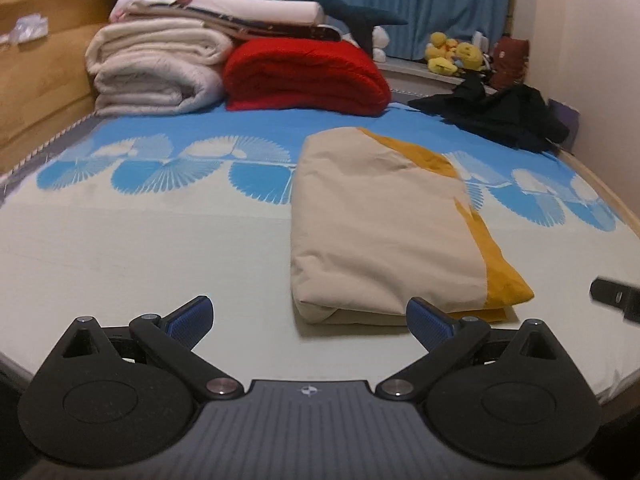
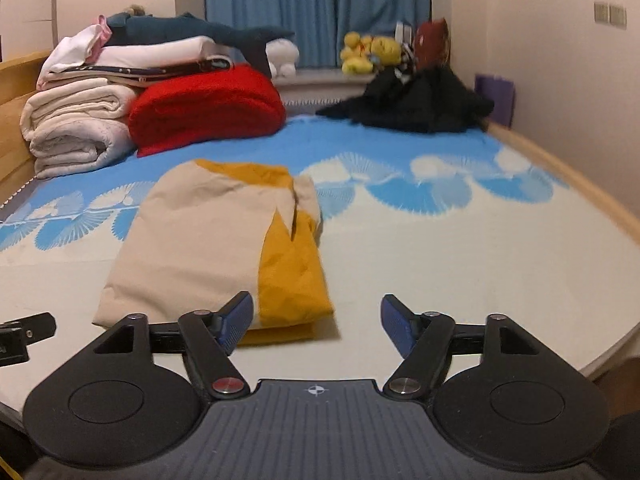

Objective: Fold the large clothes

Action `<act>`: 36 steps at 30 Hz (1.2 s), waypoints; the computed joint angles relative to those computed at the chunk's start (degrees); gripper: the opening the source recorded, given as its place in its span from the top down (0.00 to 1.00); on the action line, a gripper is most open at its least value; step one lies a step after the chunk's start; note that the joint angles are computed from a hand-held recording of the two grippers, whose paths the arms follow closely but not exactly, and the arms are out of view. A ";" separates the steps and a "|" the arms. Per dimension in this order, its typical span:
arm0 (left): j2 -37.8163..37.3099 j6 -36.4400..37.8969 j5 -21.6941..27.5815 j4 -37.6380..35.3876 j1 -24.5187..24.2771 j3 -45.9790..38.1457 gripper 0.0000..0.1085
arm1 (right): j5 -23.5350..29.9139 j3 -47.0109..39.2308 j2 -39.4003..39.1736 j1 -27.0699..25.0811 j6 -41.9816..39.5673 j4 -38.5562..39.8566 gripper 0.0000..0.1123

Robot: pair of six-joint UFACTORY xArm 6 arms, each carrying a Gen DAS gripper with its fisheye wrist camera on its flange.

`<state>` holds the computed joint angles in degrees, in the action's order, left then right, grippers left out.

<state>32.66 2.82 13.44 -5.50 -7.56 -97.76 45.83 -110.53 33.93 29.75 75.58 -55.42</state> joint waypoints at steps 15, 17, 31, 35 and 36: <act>0.69 4.97 -3.56 -4.32 -0.36 0.49 0.06 | 2.07 -5.13 4.31 1.17 -5.85 1.01 0.09; 0.60 5.18 -3.52 -4.37 -0.40 0.61 0.06 | 1.91 -4.79 4.03 1.30 -5.59 0.29 0.09; 0.07 7.19 -3.76 -6.29 -0.59 1.22 0.06 | 1.48 -4.20 3.63 1.26 -5.59 -0.06 0.09; 0.02 8.02 -4.10 -6.97 -0.68 1.28 0.06 | 1.48 -4.06 3.54 1.31 -5.76 -0.04 0.09; -0.01 8.30 -4.06 -7.29 -0.71 1.30 0.06 | 1.41 -3.86 3.39 1.28 -5.85 0.02 0.09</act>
<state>32.65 11.12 9.38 -12.78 -8.27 -96.46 47.24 -114.40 37.32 31.03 69.73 -55.40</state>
